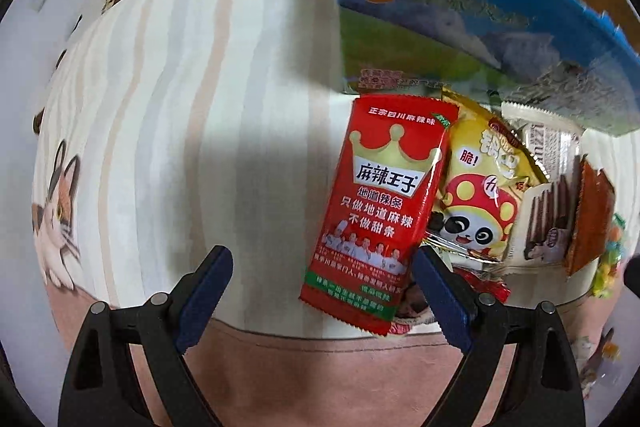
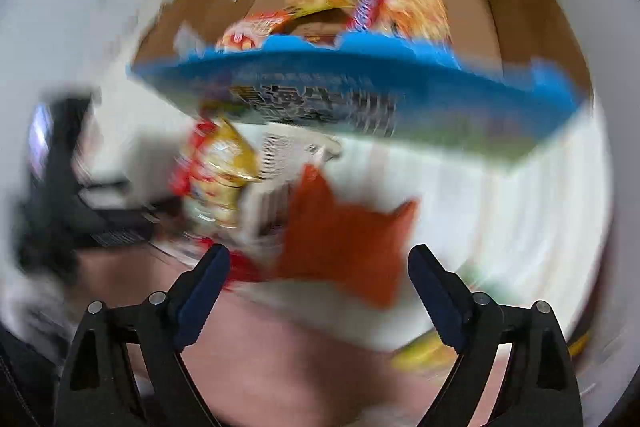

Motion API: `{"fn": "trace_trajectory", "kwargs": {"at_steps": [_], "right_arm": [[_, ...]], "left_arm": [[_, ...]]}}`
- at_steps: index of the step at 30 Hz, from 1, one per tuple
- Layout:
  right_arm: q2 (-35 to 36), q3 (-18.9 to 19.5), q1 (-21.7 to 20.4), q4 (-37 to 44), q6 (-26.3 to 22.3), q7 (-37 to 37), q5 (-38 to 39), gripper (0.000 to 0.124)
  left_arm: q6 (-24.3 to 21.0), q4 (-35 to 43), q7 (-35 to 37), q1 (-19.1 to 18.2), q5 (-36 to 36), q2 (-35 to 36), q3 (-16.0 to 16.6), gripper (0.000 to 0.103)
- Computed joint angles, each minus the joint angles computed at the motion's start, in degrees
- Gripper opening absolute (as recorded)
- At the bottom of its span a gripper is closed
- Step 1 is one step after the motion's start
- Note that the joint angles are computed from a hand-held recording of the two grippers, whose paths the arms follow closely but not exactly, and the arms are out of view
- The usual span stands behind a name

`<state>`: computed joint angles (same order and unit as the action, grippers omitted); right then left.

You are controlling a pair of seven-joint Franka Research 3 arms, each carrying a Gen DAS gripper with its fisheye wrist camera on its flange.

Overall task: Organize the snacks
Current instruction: 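Grasp the red spicy-strip pack with the left tool while the right grasps the orange chip bag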

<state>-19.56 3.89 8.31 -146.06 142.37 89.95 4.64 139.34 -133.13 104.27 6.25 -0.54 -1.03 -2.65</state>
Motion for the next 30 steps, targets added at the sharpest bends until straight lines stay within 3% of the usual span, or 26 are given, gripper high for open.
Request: {"fn": "trace_trajectory", "kwargs": {"at_steps": [6,11,14,18,20,24,30], "right_arm": [[7.0,4.2,0.2,3.4,-3.7,-6.8,-21.0,0.093],[11.8,3.6,2.2,5.3,-4.2,-6.4,-28.1,0.089],[13.3,1.2,2.9,7.2,-5.5,-6.0,-21.1,0.081],[14.2,-3.0,1.2,10.8,-12.6,1.0,-1.9,0.07],[14.1,-4.4,-0.1,11.0,-13.6,2.1,5.7,0.07],[12.6,-5.5,-2.2,8.7,-11.4,5.1,11.6,0.069],[7.6,-6.1,-3.7,3.3,-10.9,4.0,16.4,0.063]], "left_arm": [[0.6,0.3,1.1,-0.6,1.9,2.0,-0.8,0.092],[-0.4,1.8,0.6,-0.8,0.8,3.7,-1.3,0.092],[-1.3,4.2,0.6,-0.8,0.2,5.7,-1.6,0.092],[-2.2,6.5,2.6,0.1,-2.7,8.2,-2.0,0.092],[-2.7,7.6,4.0,0.9,-5.5,9.7,-2.2,0.09],[-2.4,8.2,4.2,2.0,-8.5,10.4,-2.5,0.049],[1.3,1.5,2.9,2.5,-7.7,5.4,-1.5,0.046]]}}
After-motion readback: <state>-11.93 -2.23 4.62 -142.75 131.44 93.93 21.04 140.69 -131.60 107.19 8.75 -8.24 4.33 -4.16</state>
